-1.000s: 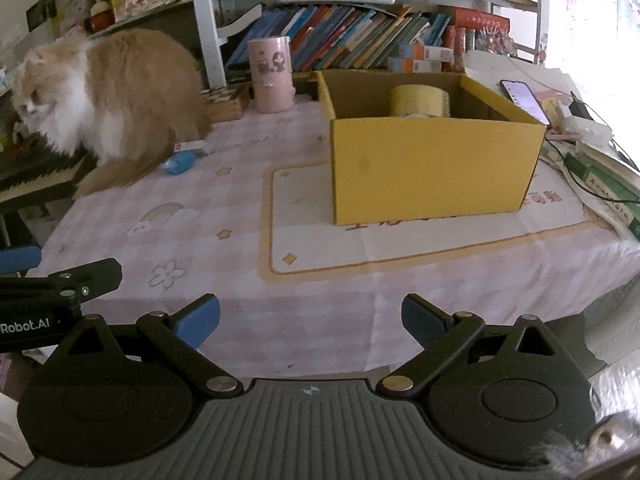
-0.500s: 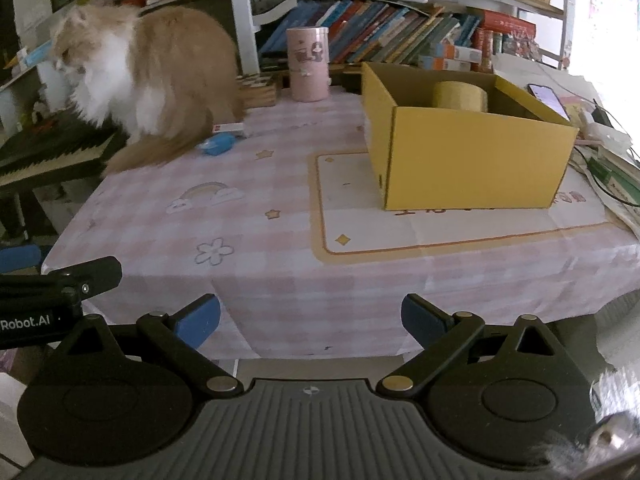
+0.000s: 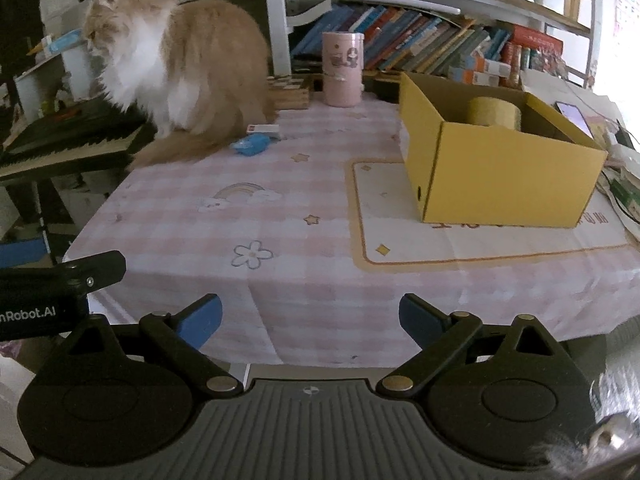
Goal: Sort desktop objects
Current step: 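Withdraw both tools from the box toward the blue candy and small box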
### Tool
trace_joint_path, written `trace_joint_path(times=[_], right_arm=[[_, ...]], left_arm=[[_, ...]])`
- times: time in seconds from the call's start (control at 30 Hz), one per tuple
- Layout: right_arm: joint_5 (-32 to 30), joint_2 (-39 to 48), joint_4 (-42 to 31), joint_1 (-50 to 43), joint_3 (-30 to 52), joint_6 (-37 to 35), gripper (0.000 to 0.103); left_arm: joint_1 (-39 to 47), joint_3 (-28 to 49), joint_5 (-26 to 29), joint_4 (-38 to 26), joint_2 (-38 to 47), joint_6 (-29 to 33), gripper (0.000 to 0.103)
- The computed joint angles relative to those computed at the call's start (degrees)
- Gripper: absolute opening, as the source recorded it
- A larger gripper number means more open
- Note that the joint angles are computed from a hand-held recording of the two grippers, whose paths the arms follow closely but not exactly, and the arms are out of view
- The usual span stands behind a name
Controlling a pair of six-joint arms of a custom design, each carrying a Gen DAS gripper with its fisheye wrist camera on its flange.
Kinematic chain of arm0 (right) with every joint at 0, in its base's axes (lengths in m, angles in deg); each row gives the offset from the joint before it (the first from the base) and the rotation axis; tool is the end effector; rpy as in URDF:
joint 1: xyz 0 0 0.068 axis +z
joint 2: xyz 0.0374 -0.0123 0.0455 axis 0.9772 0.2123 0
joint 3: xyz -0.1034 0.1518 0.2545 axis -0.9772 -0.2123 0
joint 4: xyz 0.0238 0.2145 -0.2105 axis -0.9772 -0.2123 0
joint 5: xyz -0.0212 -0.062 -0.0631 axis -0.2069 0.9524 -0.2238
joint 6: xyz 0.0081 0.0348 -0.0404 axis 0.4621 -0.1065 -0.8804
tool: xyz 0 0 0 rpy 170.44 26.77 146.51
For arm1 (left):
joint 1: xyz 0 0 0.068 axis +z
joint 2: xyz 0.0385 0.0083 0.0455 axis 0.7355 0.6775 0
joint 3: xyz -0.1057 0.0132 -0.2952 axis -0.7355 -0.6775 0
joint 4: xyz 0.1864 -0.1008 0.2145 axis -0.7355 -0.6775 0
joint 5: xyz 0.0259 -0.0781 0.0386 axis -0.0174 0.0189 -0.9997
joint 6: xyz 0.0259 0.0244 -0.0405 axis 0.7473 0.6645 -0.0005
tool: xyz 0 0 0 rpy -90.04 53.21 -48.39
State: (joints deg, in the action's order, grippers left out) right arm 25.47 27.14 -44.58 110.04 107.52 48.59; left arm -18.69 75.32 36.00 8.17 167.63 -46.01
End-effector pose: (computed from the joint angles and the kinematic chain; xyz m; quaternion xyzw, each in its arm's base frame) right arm 0.2031 0.1284 0.1085 -0.2148 0.8852 0.1313 0.3911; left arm 0.1275 -0.2166 0.1152 -0.1585 0.8803 0.0811 0.4397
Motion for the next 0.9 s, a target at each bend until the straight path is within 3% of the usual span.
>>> trace_joint_path(times=[0.9], right_arm=[[1.51, 6.95, -0.86, 2.93, 7.09, 1.04, 0.095]], left_arm=[[6.78, -4.34, 1.14, 7.06, -3.5, 8.39, 0.101]])
